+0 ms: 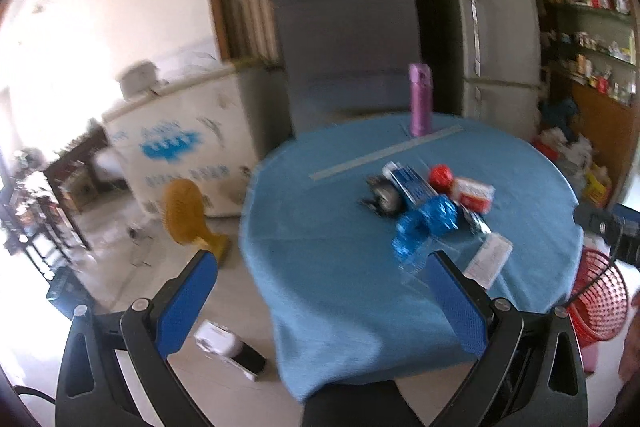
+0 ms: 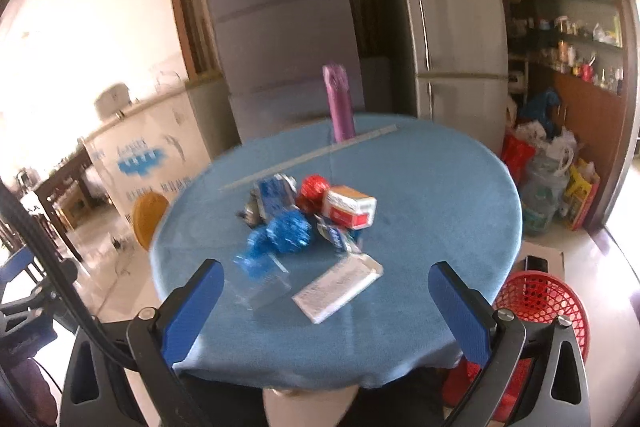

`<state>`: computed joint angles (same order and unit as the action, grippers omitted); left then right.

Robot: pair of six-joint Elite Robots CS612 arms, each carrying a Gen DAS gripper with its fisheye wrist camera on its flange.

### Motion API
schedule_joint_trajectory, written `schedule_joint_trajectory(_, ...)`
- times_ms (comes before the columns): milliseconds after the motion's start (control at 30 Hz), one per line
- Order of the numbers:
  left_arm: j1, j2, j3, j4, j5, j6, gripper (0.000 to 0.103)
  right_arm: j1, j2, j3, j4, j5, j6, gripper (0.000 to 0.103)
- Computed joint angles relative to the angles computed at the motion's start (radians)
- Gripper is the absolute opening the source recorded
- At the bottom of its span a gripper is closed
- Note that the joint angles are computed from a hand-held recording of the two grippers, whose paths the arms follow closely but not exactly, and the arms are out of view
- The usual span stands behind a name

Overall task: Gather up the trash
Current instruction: 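Grasp the white medicine box with the right gripper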

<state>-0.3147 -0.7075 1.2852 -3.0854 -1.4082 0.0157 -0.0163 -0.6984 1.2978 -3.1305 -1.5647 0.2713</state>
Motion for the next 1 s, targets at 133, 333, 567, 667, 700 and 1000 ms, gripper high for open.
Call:
schedule_joint_trajectory(133, 0.020, 0.071, -0.145, 0.200, -0.117, -0.022, 0.103, -0.039, 0.043, -0.107, 0.219, 0.110, 0.074, 0.103)
schedule_joint_trajectory(333, 0.032, 0.152, -0.297, 0.356, -0.169, -0.049, 0.103, -0.061, 0.135, -0.284, 0.503, 0.233, 0.190, 0.103)
schedule_joint_trajectory(567, 0.039, 0.257, -0.504, 0.510, -0.268, 0.012, 0.103, -0.040, 0.238, -0.455, 0.722, 0.249, 0.225, 0.084)
schedule_joint_trajectory(667, 0.037, 0.311, -0.607, 0.583, -0.313, 0.055, 0.103, -0.036, 0.265, -0.502, 0.769, 0.243, 0.235, 0.081)
schedule_joint_trajectory(700, 0.039, 0.325, -0.637, 0.620, -0.339, 0.068, 0.103, -0.033, 0.274, -0.521, 0.786, 0.228, 0.234, 0.081)
schedule_joint_trajectory(1000, 0.027, 0.344, -0.650, 0.694, -0.467, 0.245, 0.103, -0.020, 0.390, -0.744, 0.947, 0.190, 0.250, 0.082)
